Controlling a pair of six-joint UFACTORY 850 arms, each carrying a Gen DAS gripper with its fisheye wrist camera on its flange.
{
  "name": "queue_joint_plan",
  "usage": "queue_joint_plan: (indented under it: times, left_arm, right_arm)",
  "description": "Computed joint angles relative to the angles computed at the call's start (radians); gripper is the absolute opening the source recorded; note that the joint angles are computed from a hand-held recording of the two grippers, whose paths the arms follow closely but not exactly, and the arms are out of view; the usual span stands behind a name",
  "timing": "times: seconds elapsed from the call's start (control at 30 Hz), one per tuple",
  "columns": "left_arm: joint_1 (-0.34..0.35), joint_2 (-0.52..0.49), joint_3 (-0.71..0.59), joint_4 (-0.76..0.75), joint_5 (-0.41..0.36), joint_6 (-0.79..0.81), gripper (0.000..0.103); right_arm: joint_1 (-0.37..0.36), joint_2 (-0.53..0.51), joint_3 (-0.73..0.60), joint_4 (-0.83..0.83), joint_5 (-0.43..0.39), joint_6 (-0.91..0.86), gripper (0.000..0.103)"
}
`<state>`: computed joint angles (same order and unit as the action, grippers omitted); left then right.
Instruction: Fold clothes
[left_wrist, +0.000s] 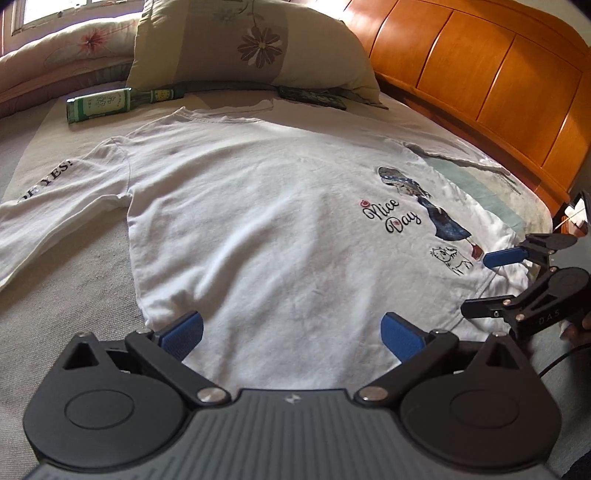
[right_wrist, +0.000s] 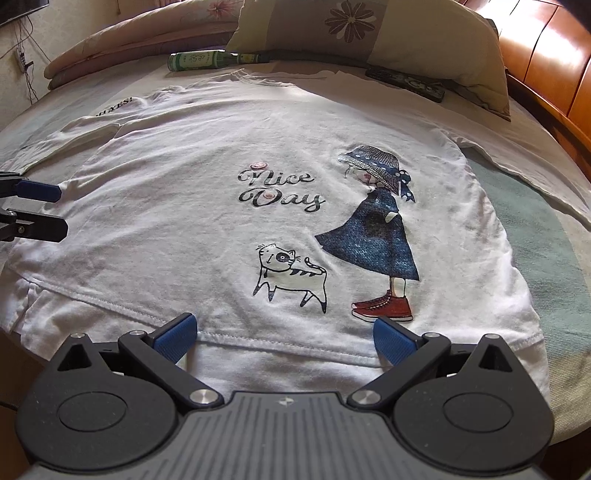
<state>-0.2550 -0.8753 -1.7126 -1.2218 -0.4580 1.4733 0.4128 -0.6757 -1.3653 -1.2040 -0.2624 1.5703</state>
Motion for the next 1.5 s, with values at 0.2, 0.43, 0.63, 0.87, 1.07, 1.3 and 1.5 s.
queue_joint_plan:
  times: [0.2,0.43,0.63,0.87,1.07,1.3,1.5]
  left_arm:
    - [-0.057,0.118,0.194,-0.181,0.049,0.502,0.102]
    - [-0.123,0.135,0.262,-0.299,0.105,0.781,0.102]
    - [-0.159,0.116,0.234,-0.331,0.121,0.802,0.102]
    - [-0.193,0.077,0.184,-0.279,0.164,0.752,0.102]
    - [-0.186,0.061,0.143,-0.162,0.169,0.620,0.102]
    - [-0.170,0.082,0.153,-0.189,0.121,0.622,0.102]
    - [-0.193,0.070,0.152,-0.253,0.198,0.749,0.102]
  right_arm:
    - [0.013,0.088,0.075,-0.209,0.015,0.053,0.103]
    - [0.030,0.110,0.113,-0.132,0.033,-0.225,0.103]
    - [0.089,0.057,0.086,-0.122,-0.138,-0.416,0.103]
    - [0.084,0.098,0.124,-0.416,-0.193,-0.058,0.103]
    - [0.057,0.123,0.154,-0.367,-0.055,-0.148,0.103]
    - [0.088,0.081,0.139,-0.370,-0.107,-0.202,0.103]
    - [0.078,0.103,0.142,-0.541,-0.184,0.028,0.103]
